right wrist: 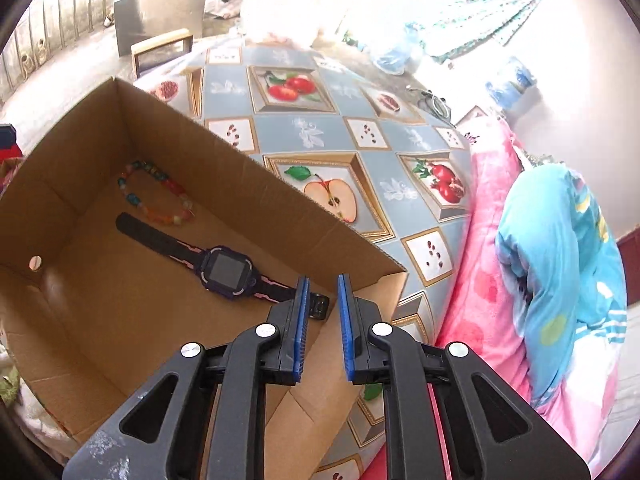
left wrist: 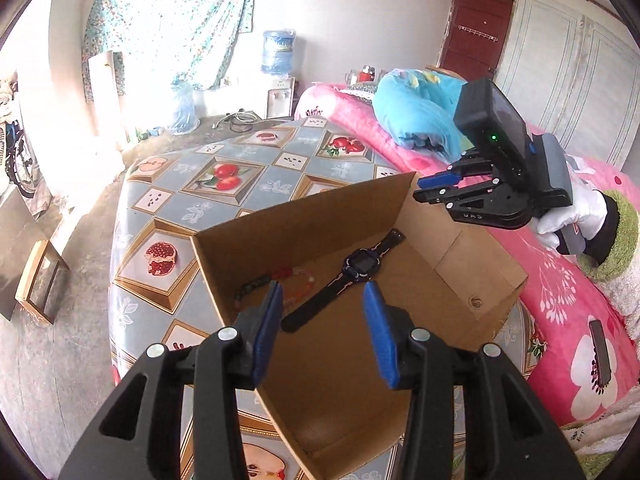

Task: Organize jewelry
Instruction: 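Lower the watch into the box and open both grippers, then withdraw both grippers from the box back over the table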

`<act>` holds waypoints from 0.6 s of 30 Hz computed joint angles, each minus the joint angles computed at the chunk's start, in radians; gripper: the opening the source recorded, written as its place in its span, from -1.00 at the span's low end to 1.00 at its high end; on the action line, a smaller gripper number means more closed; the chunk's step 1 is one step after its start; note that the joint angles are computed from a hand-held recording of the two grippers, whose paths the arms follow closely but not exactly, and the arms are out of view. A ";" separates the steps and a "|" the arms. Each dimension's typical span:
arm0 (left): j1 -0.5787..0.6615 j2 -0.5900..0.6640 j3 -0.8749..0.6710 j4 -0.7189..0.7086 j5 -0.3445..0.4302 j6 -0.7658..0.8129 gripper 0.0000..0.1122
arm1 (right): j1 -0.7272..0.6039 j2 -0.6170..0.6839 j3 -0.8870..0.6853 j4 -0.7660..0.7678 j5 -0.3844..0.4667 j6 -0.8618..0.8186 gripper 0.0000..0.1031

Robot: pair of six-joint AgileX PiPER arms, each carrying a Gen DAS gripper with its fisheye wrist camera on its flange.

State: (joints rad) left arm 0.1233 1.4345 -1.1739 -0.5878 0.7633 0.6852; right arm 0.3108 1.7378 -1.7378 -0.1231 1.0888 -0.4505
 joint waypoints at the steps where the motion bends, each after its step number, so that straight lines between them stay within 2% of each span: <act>1: 0.014 -0.038 0.035 -0.029 -0.020 0.033 -0.27 | -0.022 -0.043 0.019 0.042 -0.001 -0.007 -0.74; 3: 0.052 -0.113 0.105 -0.107 -0.040 0.113 -0.23 | -0.087 -0.132 0.062 0.153 -0.002 -0.040 -0.71; 7: 0.168 -0.275 0.264 -0.311 -0.023 0.318 -0.09 | -0.231 -0.317 0.181 0.405 -0.013 -0.099 -0.57; 10: 0.274 -0.413 0.420 -0.471 0.005 0.508 0.05 | -0.434 -0.508 0.347 0.684 0.039 -0.242 -0.30; 12: 0.324 -0.494 0.504 -0.507 0.036 0.567 0.12 | -0.535 -0.589 0.452 0.833 0.080 -0.335 -0.07; 14: 0.369 -0.560 0.569 -0.502 0.083 0.583 0.17 | -0.617 -0.645 0.569 0.931 0.115 -0.421 0.08; 16: 0.377 -0.609 0.625 -0.478 0.110 0.563 0.19 | -0.632 -0.714 0.703 0.949 0.109 -0.447 0.10; 18: 0.282 -0.643 0.680 -0.407 0.034 0.468 0.20 | -0.599 -0.785 0.827 0.911 0.076 -0.398 0.10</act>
State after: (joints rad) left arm 0.4048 0.7917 -0.4940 -0.9947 0.7976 1.1532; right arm -0.2881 0.9525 -0.9108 0.7879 1.1647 -0.8481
